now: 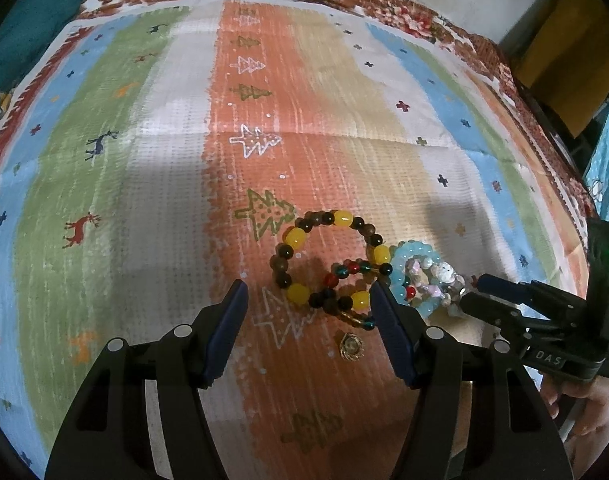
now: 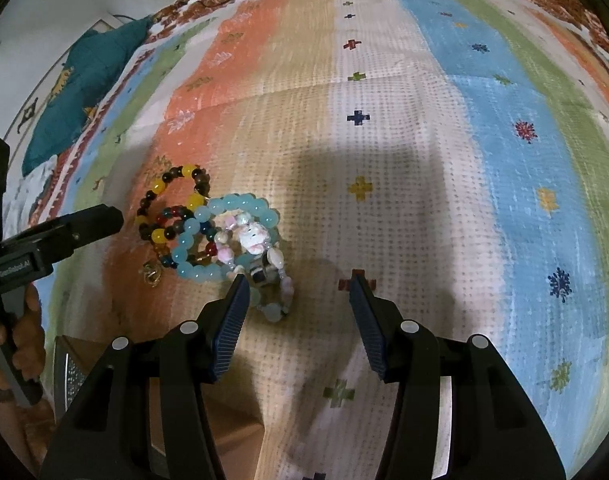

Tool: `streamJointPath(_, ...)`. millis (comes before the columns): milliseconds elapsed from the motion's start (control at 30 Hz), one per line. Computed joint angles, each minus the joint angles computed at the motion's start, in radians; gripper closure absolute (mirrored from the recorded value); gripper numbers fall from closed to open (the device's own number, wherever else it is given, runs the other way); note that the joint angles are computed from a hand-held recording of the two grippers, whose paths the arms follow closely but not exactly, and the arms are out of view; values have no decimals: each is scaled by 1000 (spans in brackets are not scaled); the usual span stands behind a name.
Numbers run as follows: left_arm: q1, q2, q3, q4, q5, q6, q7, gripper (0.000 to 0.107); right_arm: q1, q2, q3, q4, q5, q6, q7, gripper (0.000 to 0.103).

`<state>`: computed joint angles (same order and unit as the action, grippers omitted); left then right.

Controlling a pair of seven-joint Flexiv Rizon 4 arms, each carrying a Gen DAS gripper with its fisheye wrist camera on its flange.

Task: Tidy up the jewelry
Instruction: 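Move both open tools back to the remaining bracelets on the bed, then grasp the white bead bracelet with the right gripper while the left grasps the yellow-black bracelet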

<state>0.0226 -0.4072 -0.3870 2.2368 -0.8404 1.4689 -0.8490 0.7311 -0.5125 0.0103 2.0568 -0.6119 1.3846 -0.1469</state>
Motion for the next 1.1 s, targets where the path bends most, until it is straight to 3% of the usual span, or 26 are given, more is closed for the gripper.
streamJointPath(200,-46,-40,77,-43,117,-16,-78,45,-8,-11,12,-16,8,-23,-30,51)
streamJointPath(267,-55,-57,101,-61,162,-27,-115,47,-15,-10,23,-18,16,-33,-40,67)
streamJointPath(567,-64,-90,141,-94,322,-26,-210,51,-36,-27,60,-34,54,-31,-99,84)
streamJointPath(633,-59,-94,139,-95,345,-18,-227,55,-33,-26,56,-30,63,-20,-103,86)
streamJointPath(767,5,-92,66,-82,337,-23,-216,81,-22,-26,47,-30,66,-21,-116,91)
streamJointPath(800,-1,-91,71,-83,337,-24,-217,92,-19,-26,43,-29,66,-19,-115,91)
streamJointPath(833,-28,-91,109,-93,366,-39,-244,97,-16,-25,39,-26,66,-12,-112,91)
streamJointPath(1100,13,-80,64,-72,363,-20,-227,98,13,-8,1,-9,43,12,-92,93)
